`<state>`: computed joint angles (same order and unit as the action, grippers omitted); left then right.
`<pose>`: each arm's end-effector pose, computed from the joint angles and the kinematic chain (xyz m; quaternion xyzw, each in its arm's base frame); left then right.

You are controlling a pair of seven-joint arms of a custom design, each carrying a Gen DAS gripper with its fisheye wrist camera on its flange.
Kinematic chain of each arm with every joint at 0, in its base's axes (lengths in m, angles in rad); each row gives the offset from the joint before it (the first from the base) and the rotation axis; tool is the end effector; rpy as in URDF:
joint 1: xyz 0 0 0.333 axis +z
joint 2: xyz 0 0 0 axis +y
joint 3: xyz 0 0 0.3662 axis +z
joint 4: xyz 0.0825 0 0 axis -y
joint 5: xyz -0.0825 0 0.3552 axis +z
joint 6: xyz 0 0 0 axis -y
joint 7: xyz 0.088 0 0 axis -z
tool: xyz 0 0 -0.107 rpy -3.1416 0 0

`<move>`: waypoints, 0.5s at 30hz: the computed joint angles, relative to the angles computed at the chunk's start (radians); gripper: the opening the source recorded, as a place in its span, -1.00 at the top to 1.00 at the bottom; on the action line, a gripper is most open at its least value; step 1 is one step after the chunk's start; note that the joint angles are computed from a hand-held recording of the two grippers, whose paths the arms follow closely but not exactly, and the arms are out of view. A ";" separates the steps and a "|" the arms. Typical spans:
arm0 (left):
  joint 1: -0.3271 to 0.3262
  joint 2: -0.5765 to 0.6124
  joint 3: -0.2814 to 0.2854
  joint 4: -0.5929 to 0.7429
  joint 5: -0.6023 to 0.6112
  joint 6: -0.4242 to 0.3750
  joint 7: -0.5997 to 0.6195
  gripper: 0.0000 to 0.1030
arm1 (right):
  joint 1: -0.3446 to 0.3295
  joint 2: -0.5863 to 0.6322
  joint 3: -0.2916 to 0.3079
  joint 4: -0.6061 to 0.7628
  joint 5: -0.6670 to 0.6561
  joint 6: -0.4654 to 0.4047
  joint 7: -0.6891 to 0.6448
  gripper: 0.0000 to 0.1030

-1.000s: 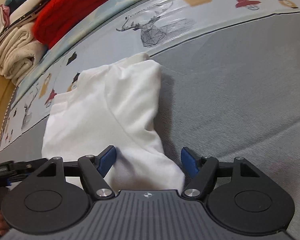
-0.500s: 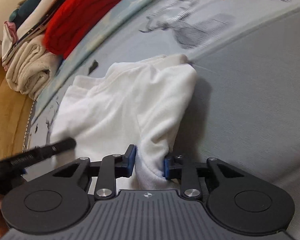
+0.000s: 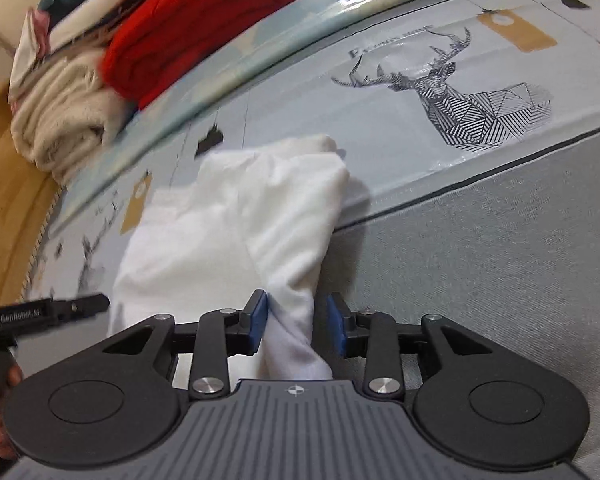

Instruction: Fold small clothes

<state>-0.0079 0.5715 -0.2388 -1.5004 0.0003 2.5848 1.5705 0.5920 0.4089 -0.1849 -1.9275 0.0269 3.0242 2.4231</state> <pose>0.7332 -0.1399 0.4568 -0.6193 0.7385 -0.2405 0.1151 0.6091 0.2788 0.4268 -0.5078 0.7909 -0.0783 0.3324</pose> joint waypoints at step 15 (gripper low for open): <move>0.030 -0.034 -0.021 -0.052 -0.074 -0.056 0.035 0.02 | 0.105 -0.027 -0.109 -0.023 -0.133 -0.069 0.096 0.61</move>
